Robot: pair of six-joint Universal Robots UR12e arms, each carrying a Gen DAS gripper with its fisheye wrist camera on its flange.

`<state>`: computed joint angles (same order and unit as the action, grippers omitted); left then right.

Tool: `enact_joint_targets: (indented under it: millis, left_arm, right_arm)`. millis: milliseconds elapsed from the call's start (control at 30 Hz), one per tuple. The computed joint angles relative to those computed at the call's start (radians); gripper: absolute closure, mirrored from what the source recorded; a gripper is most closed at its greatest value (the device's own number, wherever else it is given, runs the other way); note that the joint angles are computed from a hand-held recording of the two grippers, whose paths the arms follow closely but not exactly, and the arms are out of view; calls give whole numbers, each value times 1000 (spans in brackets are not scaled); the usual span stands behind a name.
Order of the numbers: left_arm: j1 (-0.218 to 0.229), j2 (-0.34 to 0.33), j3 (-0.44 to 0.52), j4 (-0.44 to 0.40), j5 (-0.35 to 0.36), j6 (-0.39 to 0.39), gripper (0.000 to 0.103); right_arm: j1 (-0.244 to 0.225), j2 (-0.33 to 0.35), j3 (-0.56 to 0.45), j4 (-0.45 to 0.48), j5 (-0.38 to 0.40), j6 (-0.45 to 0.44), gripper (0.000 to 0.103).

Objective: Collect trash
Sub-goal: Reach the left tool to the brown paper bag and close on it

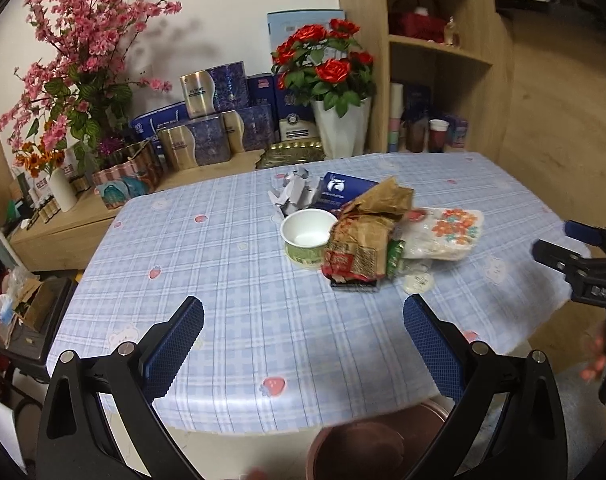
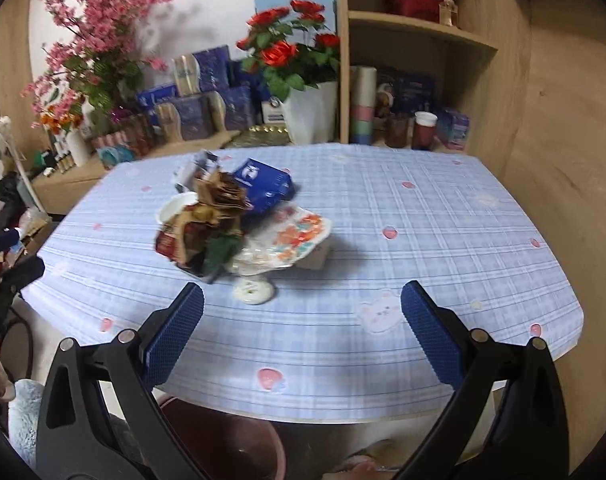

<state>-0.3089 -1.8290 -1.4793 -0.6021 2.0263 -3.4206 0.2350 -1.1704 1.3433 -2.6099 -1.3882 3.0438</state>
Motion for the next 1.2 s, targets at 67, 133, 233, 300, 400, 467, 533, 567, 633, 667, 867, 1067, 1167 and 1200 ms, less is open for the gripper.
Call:
enact_joint_targets:
  millis: [67,133,233,300,400,467,533,567,633,667,867,1067,1167,1200]
  left_arm:
    - [11,-24,31,-17,-37,8,5]
    - [21,-44,55,-22,-85,23,5]
    - [25,-85,99,-27,-107,63,5]
    - [30,-115,133,-45,-114,84,5]
    - [45,-150,173,-64,-150,86,5]
    - [52,-179,206,-84,-163,104,5]
    - [52,-200,231,-99,-153,134,5]
    - [51,-217,250,-109,-144,161,5]
    - [48,-240,278,-129,-127,195,5]
    - [47,-257,301,-157,-107,209,6]
    - [69,-276,334,-230,-184,183,38]
    - [87,-241,277,-177,-252,138,70]
    - [93,-218,241,-141,-263,109,71]
    - [94,-210,230,-128,-263,102,71]
  right_arm:
    - [-7,13,-20,31,9,6,6]
    - [-13,26,-37,49,19,9,6]
    - [-19,48,-64,72,20,29,6]
    - [-24,65,-90,97,37,44,6]
    - [-26,88,-123,122,44,44,6]
    - [-25,99,-139,136,46,36,6]
    - [-25,109,-152,148,47,32,6]
    - [-25,114,-158,153,50,33,6]
    - [-28,124,-172,167,59,34,6]
    - [-28,128,-177,173,61,33,6]
    - [-31,145,-204,195,72,4,6]
    - [-20,175,-250,220,83,-58,6]
    - [-10,198,-281,238,79,-93,6]
    - [-6,206,-294,249,74,-105,6]
